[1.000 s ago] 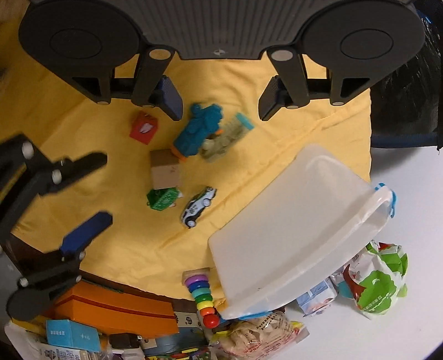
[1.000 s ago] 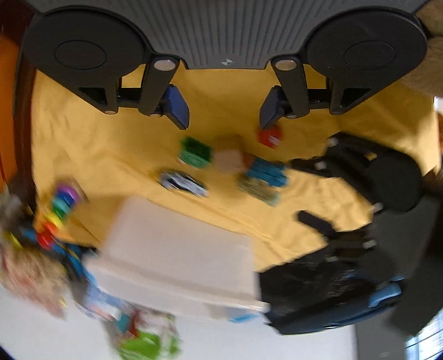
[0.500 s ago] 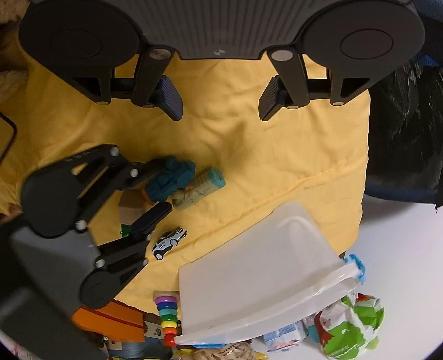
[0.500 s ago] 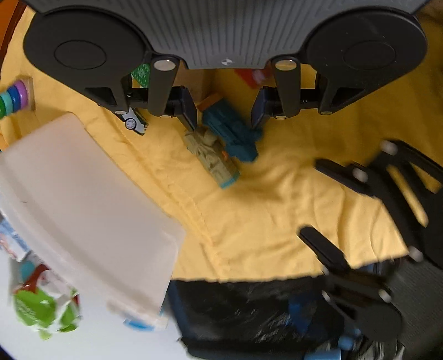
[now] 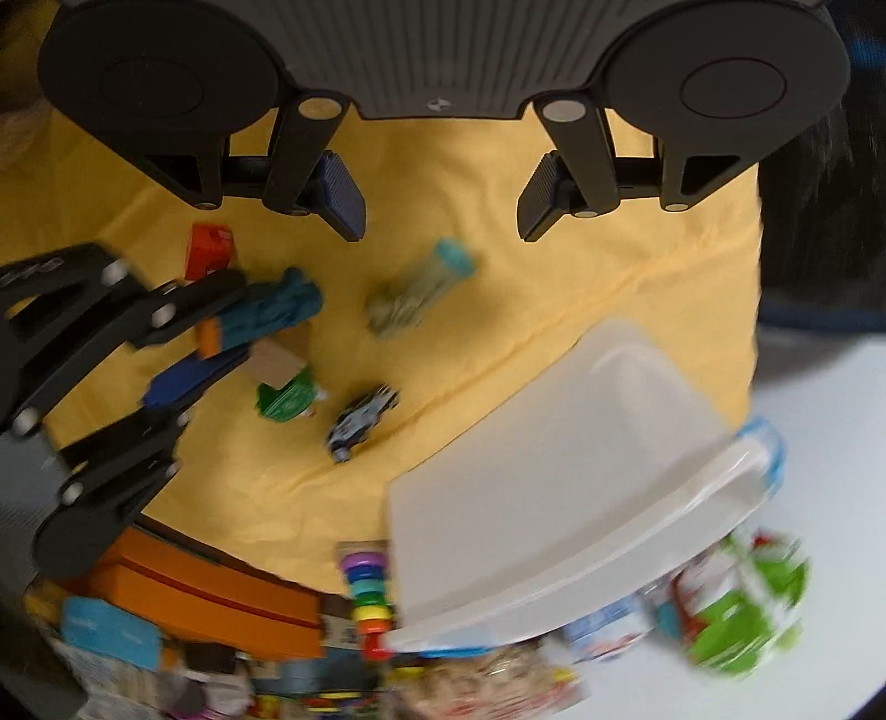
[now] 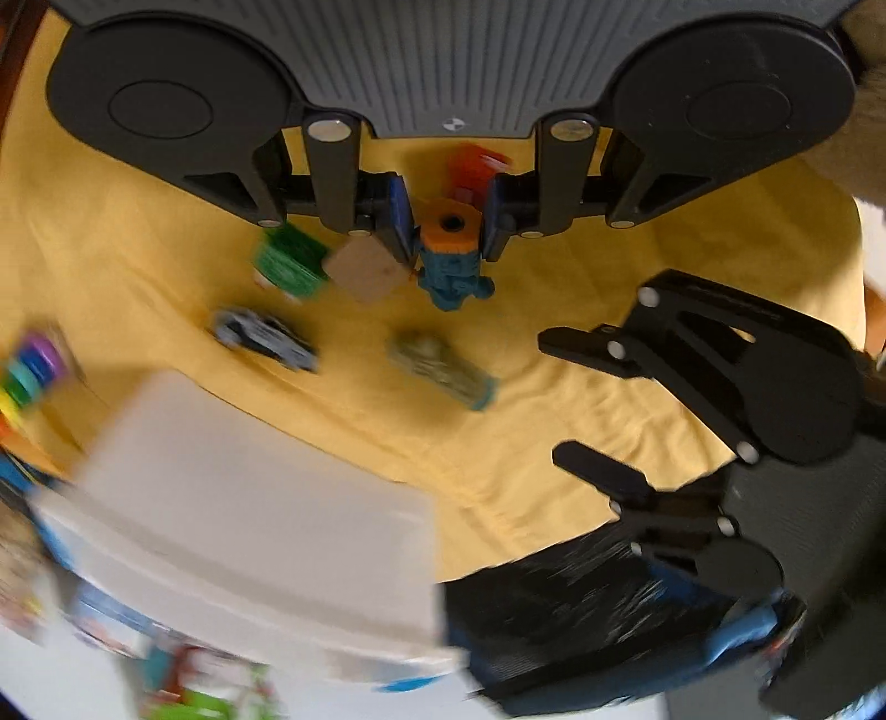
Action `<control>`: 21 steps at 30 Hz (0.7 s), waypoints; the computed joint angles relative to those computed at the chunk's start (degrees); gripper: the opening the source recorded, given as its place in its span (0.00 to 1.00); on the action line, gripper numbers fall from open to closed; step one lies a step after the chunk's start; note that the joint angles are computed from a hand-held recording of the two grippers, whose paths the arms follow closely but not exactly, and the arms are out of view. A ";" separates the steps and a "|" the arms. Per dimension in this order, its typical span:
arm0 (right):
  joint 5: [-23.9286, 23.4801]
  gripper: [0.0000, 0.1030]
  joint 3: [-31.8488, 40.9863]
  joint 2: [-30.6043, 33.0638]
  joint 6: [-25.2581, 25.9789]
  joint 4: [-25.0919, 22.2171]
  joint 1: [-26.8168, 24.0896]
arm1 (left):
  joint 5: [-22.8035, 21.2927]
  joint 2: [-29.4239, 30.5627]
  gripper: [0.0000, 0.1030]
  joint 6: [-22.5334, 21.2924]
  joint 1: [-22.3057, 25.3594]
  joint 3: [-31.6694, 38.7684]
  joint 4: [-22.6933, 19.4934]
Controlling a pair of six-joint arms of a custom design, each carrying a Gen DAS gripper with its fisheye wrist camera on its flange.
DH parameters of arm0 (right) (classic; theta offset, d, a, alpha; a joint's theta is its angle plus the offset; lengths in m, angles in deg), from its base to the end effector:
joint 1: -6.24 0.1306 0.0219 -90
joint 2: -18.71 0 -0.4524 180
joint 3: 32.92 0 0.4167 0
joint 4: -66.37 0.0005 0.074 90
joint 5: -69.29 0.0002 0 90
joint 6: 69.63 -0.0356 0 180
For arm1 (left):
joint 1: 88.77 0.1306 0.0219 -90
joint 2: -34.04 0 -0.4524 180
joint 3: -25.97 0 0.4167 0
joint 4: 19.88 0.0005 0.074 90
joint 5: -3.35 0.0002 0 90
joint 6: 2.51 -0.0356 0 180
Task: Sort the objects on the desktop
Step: 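Grasp the teal toy figure with the right tool while the left tool grasps the beige figure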
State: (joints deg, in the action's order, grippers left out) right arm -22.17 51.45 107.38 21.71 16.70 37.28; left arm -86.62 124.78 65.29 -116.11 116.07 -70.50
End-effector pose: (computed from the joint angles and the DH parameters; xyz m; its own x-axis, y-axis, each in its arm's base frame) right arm 0.4207 0.2536 0.4629 -0.6804 -0.4367 -0.5885 -0.5444 0.8388 0.0068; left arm 0.4553 -0.2360 0.4927 -0.4679 0.6673 -0.5796 0.6873 0.6870 0.2361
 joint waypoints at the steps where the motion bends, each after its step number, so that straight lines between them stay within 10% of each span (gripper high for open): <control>1: 0.59 0.29 -0.73 -0.90 -1.26 0.21 -0.21 | -0.18 1.02 0.61 -1.69 -0.33 0.89 -0.16; 7: 1.44 0.28 -3.26 -3.02 -5.45 -0.51 -1.28 | -0.22 7.45 0.50 -7.86 -1.29 6.77 -5.04; 10: 1.80 0.28 -4.40 -3.58 -5.64 -0.36 -1.38 | 3.20 8.41 0.24 -3.03 -0.80 8.41 -8.01; 21: 1.52 0.43 -7.30 -2.99 -4.70 4.11 -1.01 | -3.46 3.43 0.24 11.14 -3.63 2.78 -7.18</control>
State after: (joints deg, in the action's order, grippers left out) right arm -20.65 44.14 104.40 17.00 20.80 36.28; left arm -90.08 128.21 76.43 -119.74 118.85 -77.68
